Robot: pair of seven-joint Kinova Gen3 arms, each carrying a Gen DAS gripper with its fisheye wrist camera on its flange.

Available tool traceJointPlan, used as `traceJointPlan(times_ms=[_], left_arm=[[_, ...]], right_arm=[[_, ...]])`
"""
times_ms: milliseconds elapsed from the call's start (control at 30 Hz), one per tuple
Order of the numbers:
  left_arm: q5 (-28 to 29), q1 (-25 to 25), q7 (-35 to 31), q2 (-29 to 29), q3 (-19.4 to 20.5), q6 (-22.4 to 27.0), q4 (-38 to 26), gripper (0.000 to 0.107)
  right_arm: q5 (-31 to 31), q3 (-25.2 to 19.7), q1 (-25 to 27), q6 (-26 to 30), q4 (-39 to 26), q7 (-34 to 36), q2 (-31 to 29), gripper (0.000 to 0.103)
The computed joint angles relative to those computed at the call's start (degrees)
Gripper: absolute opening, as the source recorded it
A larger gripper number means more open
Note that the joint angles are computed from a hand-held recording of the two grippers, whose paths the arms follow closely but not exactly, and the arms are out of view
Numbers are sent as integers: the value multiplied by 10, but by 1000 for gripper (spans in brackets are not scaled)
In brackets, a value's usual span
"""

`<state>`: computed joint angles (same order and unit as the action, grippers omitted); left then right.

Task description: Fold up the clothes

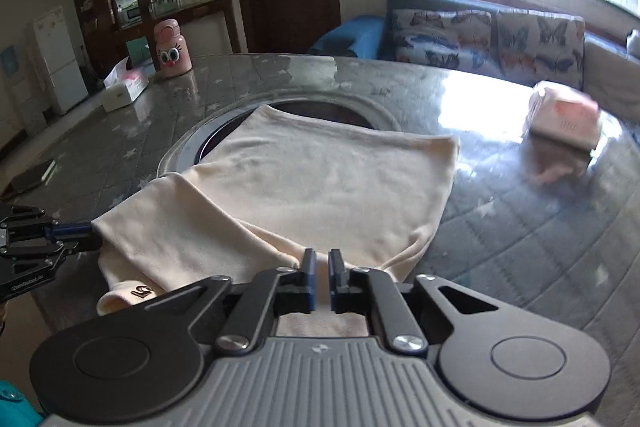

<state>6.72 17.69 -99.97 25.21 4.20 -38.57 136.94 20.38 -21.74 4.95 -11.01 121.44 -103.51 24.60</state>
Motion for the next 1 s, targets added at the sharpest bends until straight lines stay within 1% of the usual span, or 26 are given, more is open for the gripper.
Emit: traceJointPlan(times_ms=[33, 100, 133, 200, 267, 300, 333, 467, 500, 533, 567, 633, 667, 700, 800, 833, 900, 967, 1000], left_arm=[[-19, -14, 8, -6, 6, 5, 1, 13], [-35, -27, 17, -17, 9, 16, 0, 13], [-39, -32, 20, -22, 10, 21, -1, 14], [-46, -41, 32, -30, 12, 31, -6, 16], [-48, -46, 39, -33, 12, 36, -14, 16], [-49, -47, 42, -32, 12, 36, -19, 17], [-50, -47, 45, -30, 12, 35, -24, 18], [-71, -57, 67, -6, 23, 45, -61, 18], [-80, -59, 72, 3, 27, 49, -71, 18], [-88, -61, 75, 11, 30, 53, -81, 18], [-95, -62, 78, 18, 32, 61, -90, 18], [-107, -63, 81, 29, 35, 78, -106, 18], [-115, -67, 84, 32, 38, 87, -110, 18], [-124, -72, 87, 35, 42, 96, -114, 18], [-155, -94, 105, 42, 61, 125, -124, 18], [-166, -104, 114, 42, 69, 132, -126, 19], [-182, -118, 127, 36, 79, 139, -126, 21], [-184, -119, 131, 25, 76, 137, -125, 22], [-186, -120, 134, 21, 75, 134, -126, 22]], right_arm=[[9, -16, 15, 2, -2, -6, 7, 10], [30, -57, 53, 11, -9, -20, 24, 12], [35, -71, 65, 14, -12, -24, 32, 16], [40, -90, 79, 15, -17, -27, 46, 22], [42, -105, 88, 17, -21, -28, 59, 23], [40, -103, 85, 17, -23, -27, 62, 25], [36, -100, 80, 18, -25, -26, 65, 27], [21, -90, 63, 19, -32, -17, 73, 28], [19, -89, 62, 18, -31, -14, 72, 23], [17, -88, 60, 17, -31, -12, 70, 9], [15, -86, 58, 15, -30, -11, 69, 7], [5, -58, 32, 0, -21, 0, 55, 3], [-3, -34, 11, -14, -12, 8, 42, 3], [-8, -19, -2, -19, -7, 11, 33, 2], [-37, 46, -62, -23, -1, 33, 15, 2], [-38, 54, -68, -14, -6, 33, 16, 2], [-41, 52, -64, -8, -11, 32, 21, 3], [-45, 54, -65, -23, -5, 36, 21, 4], [-35, 41, -52, -31, -2, 33, 21, 6]])
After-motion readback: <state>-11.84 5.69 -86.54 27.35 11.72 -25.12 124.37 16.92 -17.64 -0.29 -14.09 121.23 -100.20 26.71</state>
